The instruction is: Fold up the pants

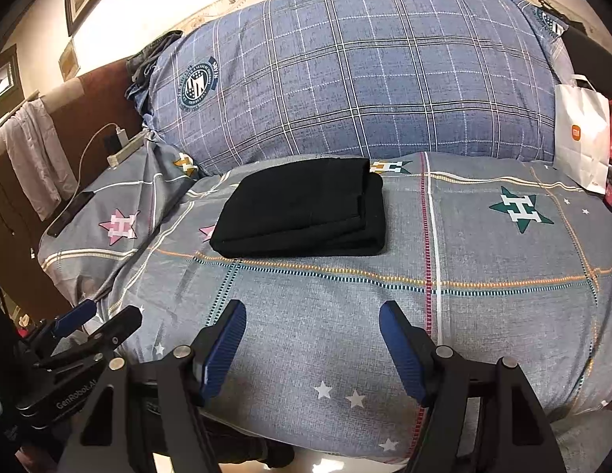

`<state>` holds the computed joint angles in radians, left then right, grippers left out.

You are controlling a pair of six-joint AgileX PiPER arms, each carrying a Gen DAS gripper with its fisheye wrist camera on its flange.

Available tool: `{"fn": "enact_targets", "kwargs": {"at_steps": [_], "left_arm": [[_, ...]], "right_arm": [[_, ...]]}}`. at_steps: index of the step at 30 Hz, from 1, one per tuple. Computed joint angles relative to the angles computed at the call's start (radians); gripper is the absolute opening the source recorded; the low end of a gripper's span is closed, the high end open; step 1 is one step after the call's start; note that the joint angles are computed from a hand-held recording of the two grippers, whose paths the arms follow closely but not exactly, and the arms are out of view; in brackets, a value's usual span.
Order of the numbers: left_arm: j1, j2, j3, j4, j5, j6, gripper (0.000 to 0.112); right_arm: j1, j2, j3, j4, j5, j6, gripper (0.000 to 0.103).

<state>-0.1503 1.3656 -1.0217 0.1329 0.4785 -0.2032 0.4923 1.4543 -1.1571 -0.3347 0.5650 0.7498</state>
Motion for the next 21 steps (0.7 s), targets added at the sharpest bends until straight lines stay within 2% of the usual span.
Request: {"fn": "enact_targets", "kwargs": {"at_steps": [21], "left_arm": [[-0.022,0.009,-0.001,0.051,0.0,-0.037,0.082]], "right_arm": [[-0.001,-0.001,-0.004,-0.008,-0.006,0.011,0.074]]}}
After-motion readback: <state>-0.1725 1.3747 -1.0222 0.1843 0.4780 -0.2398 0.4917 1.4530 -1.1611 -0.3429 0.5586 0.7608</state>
